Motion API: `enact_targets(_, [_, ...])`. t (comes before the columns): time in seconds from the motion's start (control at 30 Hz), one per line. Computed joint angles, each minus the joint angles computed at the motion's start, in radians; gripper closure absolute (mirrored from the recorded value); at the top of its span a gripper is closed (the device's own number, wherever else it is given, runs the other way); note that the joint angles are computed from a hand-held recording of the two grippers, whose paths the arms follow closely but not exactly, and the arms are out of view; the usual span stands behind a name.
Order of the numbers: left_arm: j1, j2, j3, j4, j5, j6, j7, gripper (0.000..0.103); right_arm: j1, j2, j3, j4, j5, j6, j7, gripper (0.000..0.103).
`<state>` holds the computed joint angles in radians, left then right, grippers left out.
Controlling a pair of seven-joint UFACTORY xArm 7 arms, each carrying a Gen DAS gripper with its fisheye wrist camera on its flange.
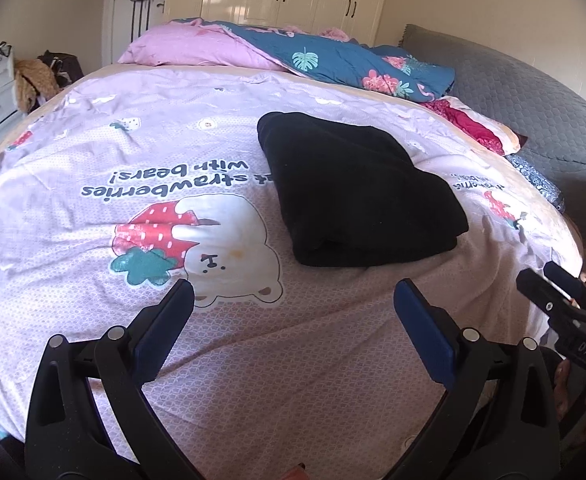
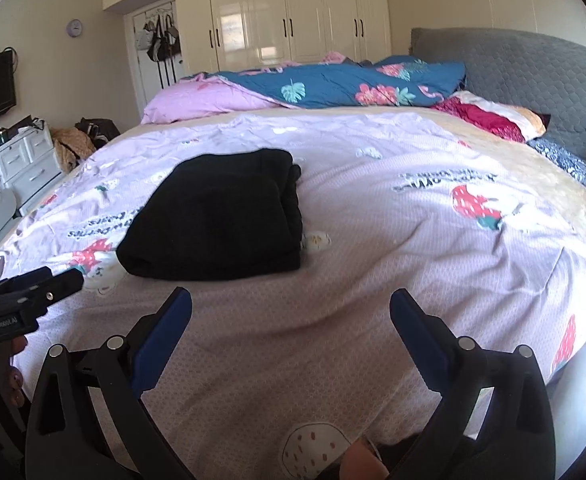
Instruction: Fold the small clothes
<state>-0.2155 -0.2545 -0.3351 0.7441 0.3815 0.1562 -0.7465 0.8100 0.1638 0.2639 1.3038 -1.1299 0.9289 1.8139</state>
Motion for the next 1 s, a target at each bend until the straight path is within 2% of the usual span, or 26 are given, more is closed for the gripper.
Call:
enact_targets(0.1, [-0.029,0.008,0.028,-0.004,-0.042,-0.008,0.032,0.009,-0.009,0.023,-0.005,0.010,0.043,-0.025,-0.025,0.004])
enact_targets(0.27, [-0.021,0.010,0.024,-0.004,-0.043,-0.003,0.035,0.009,0.000,0.041,-0.019,0.026,0.064,-0.028,-0.054,0.004])
enact_targets(1.0, [-0.029,0.012,0.026,0.006,-0.043,0.025,0.041,0.009,0.013,0.039,-0.026,0.029,0.054,-0.005,-0.062,0.004])
